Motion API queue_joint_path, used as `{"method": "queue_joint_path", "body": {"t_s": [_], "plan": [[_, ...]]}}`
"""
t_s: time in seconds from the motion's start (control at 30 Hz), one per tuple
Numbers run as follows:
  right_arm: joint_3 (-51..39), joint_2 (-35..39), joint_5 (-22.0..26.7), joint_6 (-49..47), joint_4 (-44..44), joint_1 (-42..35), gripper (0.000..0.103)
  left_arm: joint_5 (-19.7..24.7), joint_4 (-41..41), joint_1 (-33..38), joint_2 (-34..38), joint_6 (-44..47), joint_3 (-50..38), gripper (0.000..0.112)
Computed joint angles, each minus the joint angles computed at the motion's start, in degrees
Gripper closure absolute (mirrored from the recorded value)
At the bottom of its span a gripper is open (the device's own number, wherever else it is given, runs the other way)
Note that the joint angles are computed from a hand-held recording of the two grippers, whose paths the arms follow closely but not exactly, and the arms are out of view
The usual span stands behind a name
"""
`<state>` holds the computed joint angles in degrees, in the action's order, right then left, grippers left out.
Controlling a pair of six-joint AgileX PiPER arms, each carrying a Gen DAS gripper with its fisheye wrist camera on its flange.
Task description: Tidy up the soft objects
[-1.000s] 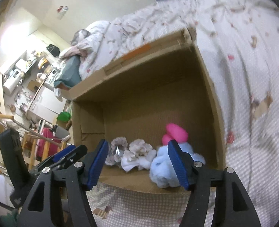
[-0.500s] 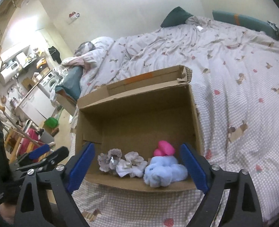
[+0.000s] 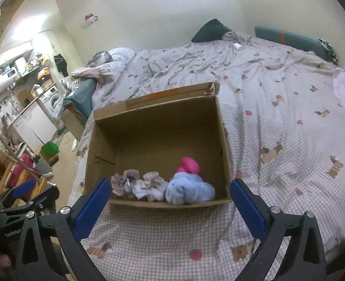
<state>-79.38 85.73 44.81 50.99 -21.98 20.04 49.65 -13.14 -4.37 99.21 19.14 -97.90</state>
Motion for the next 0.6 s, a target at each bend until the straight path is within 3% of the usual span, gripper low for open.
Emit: {"method": "queue_joint_path", "body": {"t_s": [0.13,0.23,0.6], "plan": [[2.1,-1.3,1.3,5.0,-2.9,2.3,0.000,0.2,-6.2,2.6,-1.7,4.3,2.1,0.010],[2.8,-1.3,1.8,7.7,-5.4,3.9,0.000,-1.4,-5.8,2.4,-2.6,4.4,3.8,0.010],[0.8,1.7,4.7,8.6,-9.4,6.0,0.000,0.6,-5.1,2.2,-0.4,2.5,2.4,0.010]]}}
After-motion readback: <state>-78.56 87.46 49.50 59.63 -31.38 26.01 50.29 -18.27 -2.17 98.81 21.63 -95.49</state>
